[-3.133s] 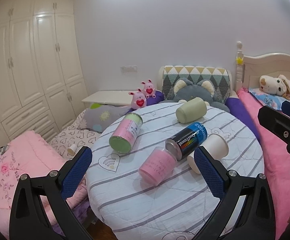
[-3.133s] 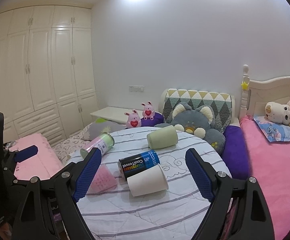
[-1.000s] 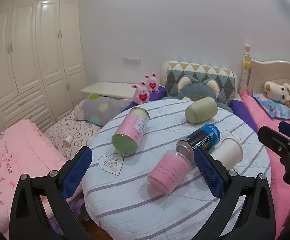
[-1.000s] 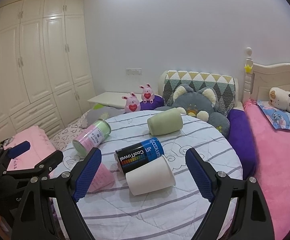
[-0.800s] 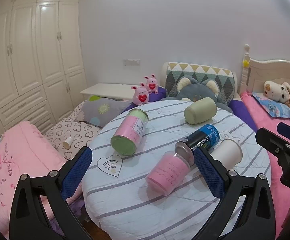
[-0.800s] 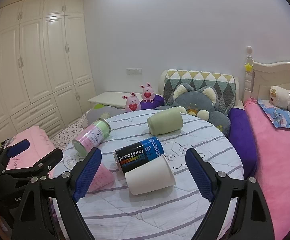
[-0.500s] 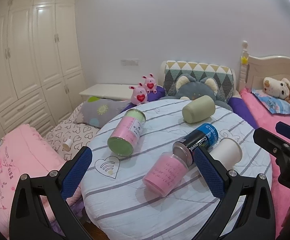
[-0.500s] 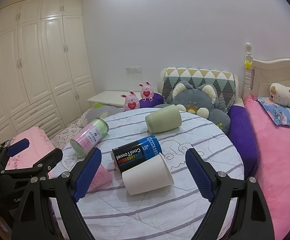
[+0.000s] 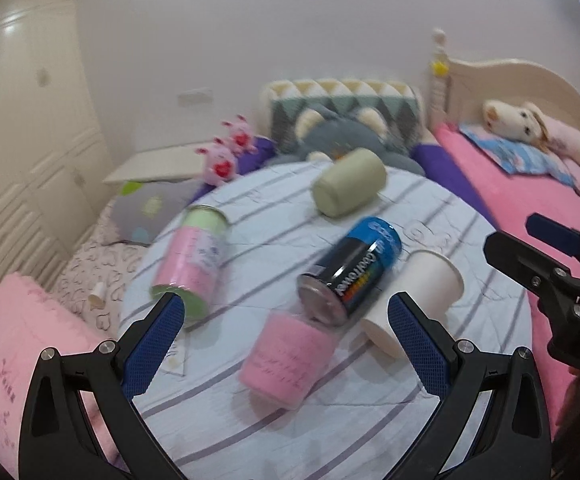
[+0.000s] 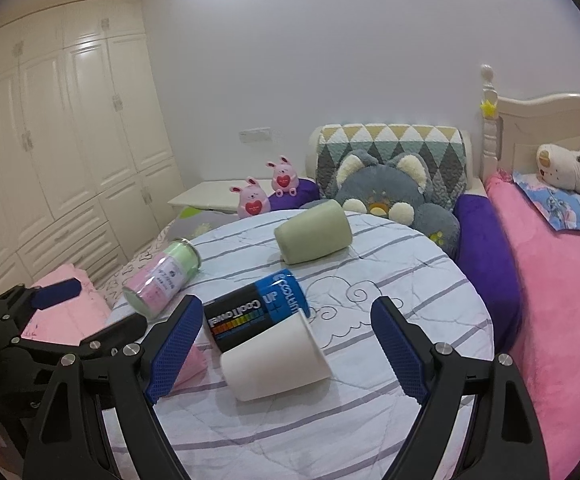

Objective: Flip cup upright

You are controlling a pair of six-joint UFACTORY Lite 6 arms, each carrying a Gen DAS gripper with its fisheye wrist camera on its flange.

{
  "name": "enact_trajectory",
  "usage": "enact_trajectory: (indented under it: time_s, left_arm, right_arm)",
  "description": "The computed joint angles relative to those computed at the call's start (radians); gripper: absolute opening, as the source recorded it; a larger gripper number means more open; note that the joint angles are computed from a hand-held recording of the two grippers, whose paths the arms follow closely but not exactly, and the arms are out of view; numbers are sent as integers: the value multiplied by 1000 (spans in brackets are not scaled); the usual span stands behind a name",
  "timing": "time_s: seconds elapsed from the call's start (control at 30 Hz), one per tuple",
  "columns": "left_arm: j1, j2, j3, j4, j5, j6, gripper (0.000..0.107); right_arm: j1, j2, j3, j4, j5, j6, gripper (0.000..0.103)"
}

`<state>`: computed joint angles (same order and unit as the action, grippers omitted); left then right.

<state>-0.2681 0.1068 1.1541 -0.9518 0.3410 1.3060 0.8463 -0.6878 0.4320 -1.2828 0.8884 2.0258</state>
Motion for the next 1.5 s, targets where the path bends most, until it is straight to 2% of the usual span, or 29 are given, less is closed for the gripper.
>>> enact_trajectory:
  time_s: [0.13,0.17,0.4,0.47,0.6,0.73,1.0,1.1,1.13,1.17,1.2,1.5]
  left_arm:
    - [-72,77,78,205,-68,-146,103]
    - [-91,113,120,305,-70,-229,103]
    - [-167,288,316,768,-51,-572,103]
    - [-185,352,394,873,-14,-672,103]
    - [-197,435,484,883,54,-635,103]
    - [-212,498,542,911,82,-643,103]
    - [-237,651,732,898,218,-624,94]
    - [-231,732,855,845,316,-602,88]
    - [-229,755,892,828,348,-600,83]
    - [-221,793,954,800,405,-599,73]
    - [-216,806,976,783,428,-601,72]
    - [-175,768,910,818,337,-830,71]
  right_arm:
    - [-96,-4,-19,-8,-83,-4,87]
    - [-118,-5,-24,-11,-102,-4,87]
    - [-249,16,-43,-59,-232,21,87]
    - [-279,29,-44,-82,-263,39,87]
    - [-335,60,-40,-115,-324,63,87]
    - [-382,102,-35,-168,-380,106,87]
    - [-446,132,-37,-217,-435,147,87]
    - [-454,135,-34,-215,-438,143,87]
    - [-459,137,-33,-216,-441,142,87]
    - [-462,138,-32,-220,-445,146,87]
    - [-465,141,-31,-228,-449,153,87]
    - [-485,213,11,-289,-487,187,88]
